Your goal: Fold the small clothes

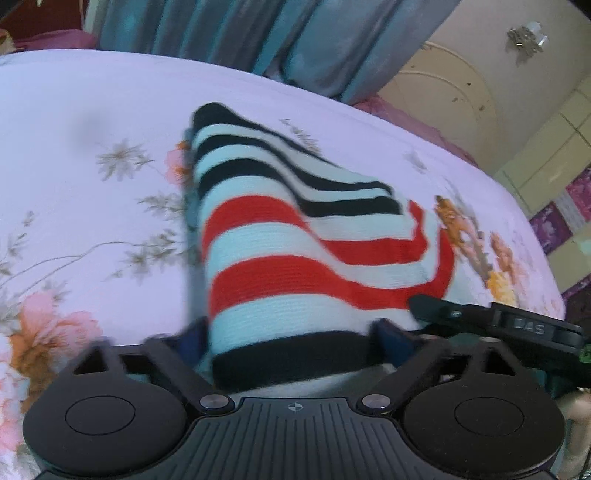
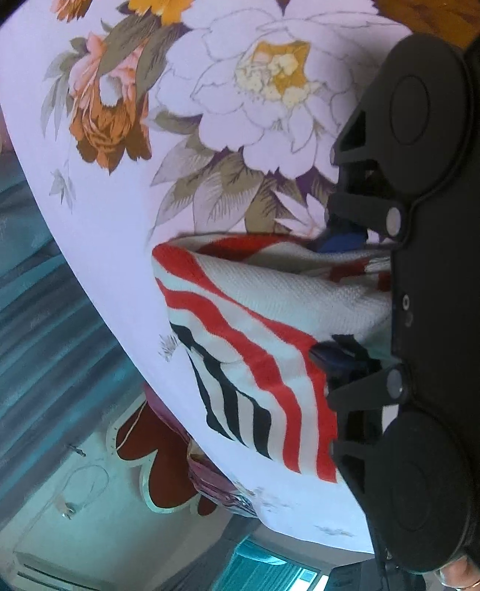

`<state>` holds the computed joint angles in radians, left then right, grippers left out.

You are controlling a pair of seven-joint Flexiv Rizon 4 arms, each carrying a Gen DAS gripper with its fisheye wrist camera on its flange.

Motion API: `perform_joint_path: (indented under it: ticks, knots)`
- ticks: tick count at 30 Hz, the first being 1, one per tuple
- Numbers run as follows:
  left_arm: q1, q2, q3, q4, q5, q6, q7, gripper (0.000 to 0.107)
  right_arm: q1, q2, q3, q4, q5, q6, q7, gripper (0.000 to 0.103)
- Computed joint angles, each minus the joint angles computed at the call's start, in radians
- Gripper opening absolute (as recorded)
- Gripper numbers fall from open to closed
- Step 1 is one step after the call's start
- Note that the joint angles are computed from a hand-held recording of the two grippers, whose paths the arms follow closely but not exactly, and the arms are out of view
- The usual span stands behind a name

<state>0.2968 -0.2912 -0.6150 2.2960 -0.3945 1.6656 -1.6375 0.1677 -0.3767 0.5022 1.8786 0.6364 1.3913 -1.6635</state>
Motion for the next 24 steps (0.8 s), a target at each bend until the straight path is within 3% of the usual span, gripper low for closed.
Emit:
perform_joint_path:
  ticks: [2,3,7,12,15,18,20,22,24]
  knots:
    - [-0.064,0.014,0.084,-0.022,0.052,-0.027,-0.047,0.077,-0.012,0.008,0.010,-0.003,0.013,-0.011,-0.014,0.036]
    - [-0.097,0.021,0.107,-0.016,0.001,-0.020,-0.010,0.072,-0.003,0.014,0.003,0.000,0.007,-0.009,-0.013,0.034]
    - [-0.086,0.046,0.087,-0.003,-0.043,-0.014,0.032,0.061,0.008,0.036,0.003,0.007,0.015,0.013,-0.022,0.032]
    - [-0.131,0.082,0.124,0.009,-0.070,-0.003,0.079,0.059,0.007,0.059,0.014,0.003,0.047,0.024,-0.049,0.032]
    - [-0.104,0.123,0.083,0.034,-0.124,0.002,0.130,0.059,0.015,0.081,0.014,0.005,0.072,0.026,-0.062,0.032]
    - [-0.049,0.181,0.005,0.076,-0.235,0.004,0.219,0.059,0.039,0.104,0.006,0.009,0.089,0.032,-0.062,0.031]
    - [-0.027,0.230,-0.057,0.111,-0.408,0.021,0.348,0.059,0.057,0.115,0.005,0.009,0.103,0.041,-0.065,0.032]
    - [-0.077,0.272,-0.037,0.127,-0.572,0.025,0.470,0.059,0.082,0.123,0.002,0.008,0.108,0.054,-0.059,0.032]
    - [-0.159,0.313,0.035,0.140,-0.713,0.020,0.584,0.059,0.119,0.124,-0.005,0.008,0.095,0.073,-0.033,0.032]
